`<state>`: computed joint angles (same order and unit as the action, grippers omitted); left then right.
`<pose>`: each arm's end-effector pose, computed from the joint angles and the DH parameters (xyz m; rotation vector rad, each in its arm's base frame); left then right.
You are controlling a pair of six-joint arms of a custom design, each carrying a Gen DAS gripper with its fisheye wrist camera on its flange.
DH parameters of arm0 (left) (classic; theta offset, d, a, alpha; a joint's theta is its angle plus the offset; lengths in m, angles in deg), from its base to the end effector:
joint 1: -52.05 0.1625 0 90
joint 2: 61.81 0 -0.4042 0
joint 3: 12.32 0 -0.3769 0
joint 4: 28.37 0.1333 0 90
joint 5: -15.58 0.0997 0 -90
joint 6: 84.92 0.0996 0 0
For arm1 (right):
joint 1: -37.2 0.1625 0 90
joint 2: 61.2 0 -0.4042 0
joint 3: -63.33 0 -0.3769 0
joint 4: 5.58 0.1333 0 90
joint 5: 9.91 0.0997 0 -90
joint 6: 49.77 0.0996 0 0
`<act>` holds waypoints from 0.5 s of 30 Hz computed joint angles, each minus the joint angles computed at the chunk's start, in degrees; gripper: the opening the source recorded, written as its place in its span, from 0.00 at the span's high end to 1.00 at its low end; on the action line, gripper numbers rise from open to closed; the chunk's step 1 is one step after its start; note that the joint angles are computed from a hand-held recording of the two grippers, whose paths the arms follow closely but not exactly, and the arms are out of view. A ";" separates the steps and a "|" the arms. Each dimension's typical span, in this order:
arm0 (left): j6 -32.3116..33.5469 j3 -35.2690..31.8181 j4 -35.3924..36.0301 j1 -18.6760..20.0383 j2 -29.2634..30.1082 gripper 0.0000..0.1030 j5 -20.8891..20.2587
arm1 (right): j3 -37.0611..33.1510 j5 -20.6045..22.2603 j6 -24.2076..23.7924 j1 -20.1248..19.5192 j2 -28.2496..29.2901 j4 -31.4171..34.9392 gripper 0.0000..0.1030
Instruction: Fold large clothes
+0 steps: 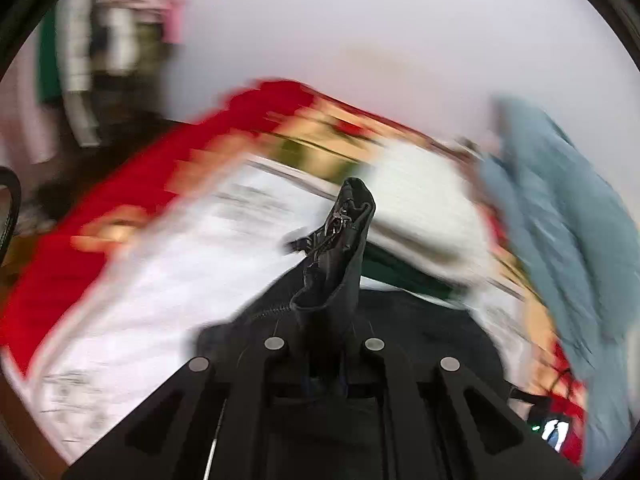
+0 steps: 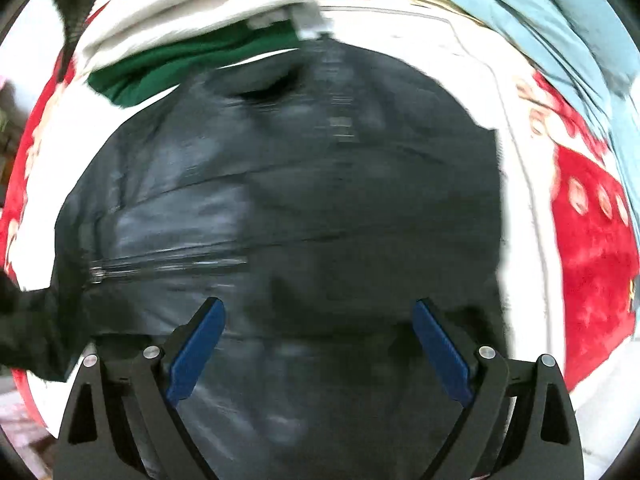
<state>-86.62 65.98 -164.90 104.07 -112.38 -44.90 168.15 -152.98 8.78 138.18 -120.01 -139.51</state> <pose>-0.2948 -0.6740 0.2494 0.7265 2.5945 -0.6598 0.1610 -0.5479 0.1737 -0.9039 -2.1023 0.6174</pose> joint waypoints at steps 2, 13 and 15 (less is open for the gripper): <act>-1.78 2.26 -0.23 -2.29 2.33 0.94 -5.02 | 4.80 -0.21 1.97 -0.78 -4.72 0.81 0.07; -5.74 3.35 13.59 -9.24 15.15 0.86 -10.39 | 25.61 -1.03 7.97 -10.36 -28.68 7.63 0.07; -6.90 3.91 13.91 -8.74 14.67 0.66 -12.24 | 28.47 0.73 5.61 -12.00 -31.75 3.53 0.07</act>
